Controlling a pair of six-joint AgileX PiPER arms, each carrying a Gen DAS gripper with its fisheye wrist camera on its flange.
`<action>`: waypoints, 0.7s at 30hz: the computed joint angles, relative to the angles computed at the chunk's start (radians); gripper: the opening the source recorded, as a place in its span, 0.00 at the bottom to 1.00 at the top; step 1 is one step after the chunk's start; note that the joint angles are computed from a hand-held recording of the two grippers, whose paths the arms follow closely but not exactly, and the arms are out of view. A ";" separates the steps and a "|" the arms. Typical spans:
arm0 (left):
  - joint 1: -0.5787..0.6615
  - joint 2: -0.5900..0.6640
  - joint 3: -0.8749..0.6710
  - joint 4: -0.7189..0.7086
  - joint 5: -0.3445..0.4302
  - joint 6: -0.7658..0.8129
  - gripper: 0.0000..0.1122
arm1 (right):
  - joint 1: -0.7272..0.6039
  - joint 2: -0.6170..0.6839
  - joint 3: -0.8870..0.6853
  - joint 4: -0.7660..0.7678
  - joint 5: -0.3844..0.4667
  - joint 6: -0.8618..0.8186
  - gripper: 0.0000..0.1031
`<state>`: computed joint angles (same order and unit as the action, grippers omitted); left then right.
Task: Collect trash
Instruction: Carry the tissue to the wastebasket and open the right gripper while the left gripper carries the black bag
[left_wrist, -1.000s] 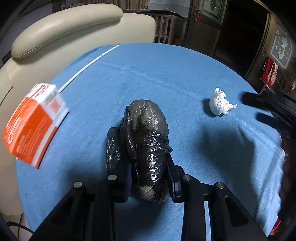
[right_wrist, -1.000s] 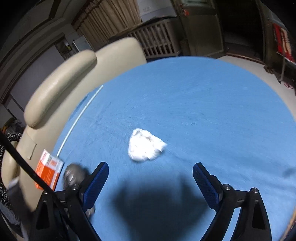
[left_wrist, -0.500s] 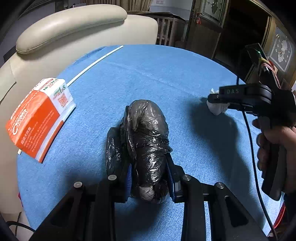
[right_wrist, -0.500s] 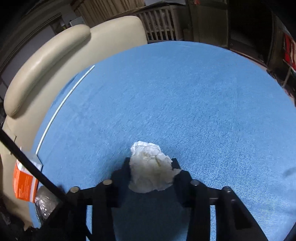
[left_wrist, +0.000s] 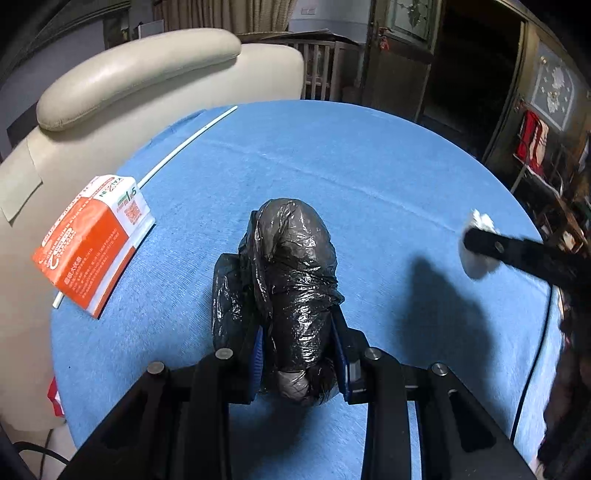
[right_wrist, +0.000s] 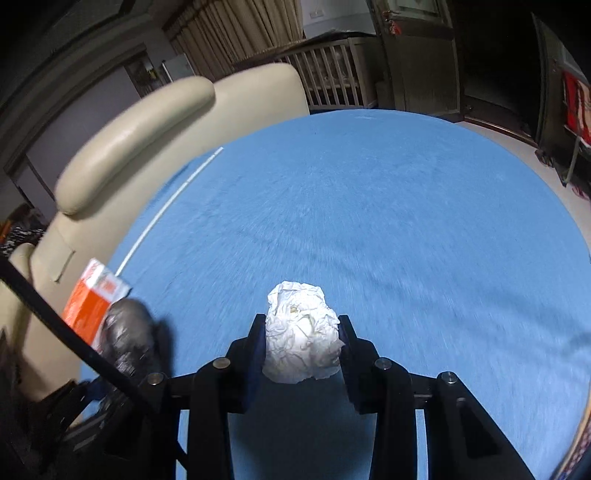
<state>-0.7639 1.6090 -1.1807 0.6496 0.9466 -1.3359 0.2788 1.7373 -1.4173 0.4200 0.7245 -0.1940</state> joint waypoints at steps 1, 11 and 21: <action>-0.015 0.003 -0.008 0.001 0.014 -0.005 0.30 | -0.016 -0.041 0.054 0.037 -0.007 -0.031 0.38; -0.166 0.070 -0.146 0.011 0.142 -0.014 0.30 | -0.175 -0.362 0.418 0.265 0.005 -0.280 0.38; -0.284 0.184 -0.337 -0.002 0.220 0.060 0.30 | -0.433 -0.550 0.583 0.386 0.125 -0.458 0.38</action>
